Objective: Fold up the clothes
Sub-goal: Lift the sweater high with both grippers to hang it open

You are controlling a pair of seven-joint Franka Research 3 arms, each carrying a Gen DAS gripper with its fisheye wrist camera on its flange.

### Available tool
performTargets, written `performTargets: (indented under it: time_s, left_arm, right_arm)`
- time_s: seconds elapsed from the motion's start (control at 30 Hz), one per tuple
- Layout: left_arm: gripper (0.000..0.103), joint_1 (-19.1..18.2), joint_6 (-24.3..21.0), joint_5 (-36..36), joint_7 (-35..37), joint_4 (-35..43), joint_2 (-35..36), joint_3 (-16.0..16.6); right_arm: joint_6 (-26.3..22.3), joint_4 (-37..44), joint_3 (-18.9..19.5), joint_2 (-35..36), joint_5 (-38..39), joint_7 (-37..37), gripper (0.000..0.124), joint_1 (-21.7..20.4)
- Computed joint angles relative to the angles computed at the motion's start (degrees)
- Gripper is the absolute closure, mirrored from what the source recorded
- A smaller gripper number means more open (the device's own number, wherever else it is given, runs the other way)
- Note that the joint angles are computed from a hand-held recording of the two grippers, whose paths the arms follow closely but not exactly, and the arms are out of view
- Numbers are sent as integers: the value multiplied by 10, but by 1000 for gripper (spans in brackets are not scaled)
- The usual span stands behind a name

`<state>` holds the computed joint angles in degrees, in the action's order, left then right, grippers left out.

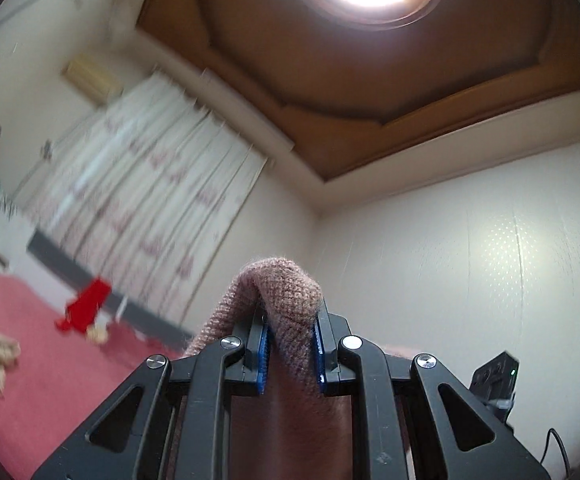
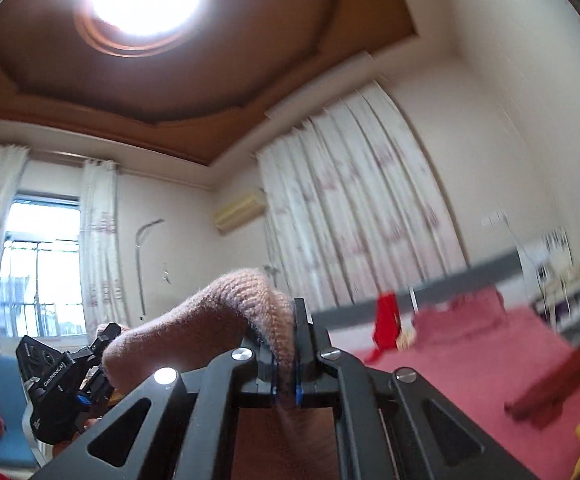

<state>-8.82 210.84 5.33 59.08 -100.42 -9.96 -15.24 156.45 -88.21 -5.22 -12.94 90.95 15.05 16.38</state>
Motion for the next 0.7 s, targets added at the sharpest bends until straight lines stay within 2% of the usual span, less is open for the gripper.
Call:
performTargets:
  time_s: [0.1,0.3,0.37,0.43,0.5,0.57,0.6,0.67,0.7]
  left_arm:
    - [85,27,4,-59,77,-25,-50,-38]
    - [85,47,-14,-64,72,-66,-131,-49]
    - [85,76,-33,-60,82,-83,-160,-67]
    - [84,133,-60,-66,99,-110,-199,-103]
    - [83,187,-71,-69,104,-130,-221,-139]
    - [83,216,-77,-72,91,-154,-237,-158]
    - [83,215,-77,-64,83,-167,-232,-155]
    - [83,232,-78,-62,66,-189,-227,-165]
    - [83,254,-84,-68,58,-199,-222,-181]
  right_arm:
    - [0,-16,5,-36,-4,-17,120,9]
    - [1,-61,0,-108,-33,-14,120,48]
    - [12,-97,-4,-138,-29,-31,120,65]
    - [26,-134,-7,-163,-22,-48,120,80]
    - [39,-162,-5,-166,-32,-32,120,86]
    - [50,-187,-2,-166,-42,-14,120,90]
    - [57,-196,1,-162,-48,-5,120,91]
    - [72,-201,8,-132,-70,17,120,89]
    - [77,-204,12,-116,-83,31,120,88]
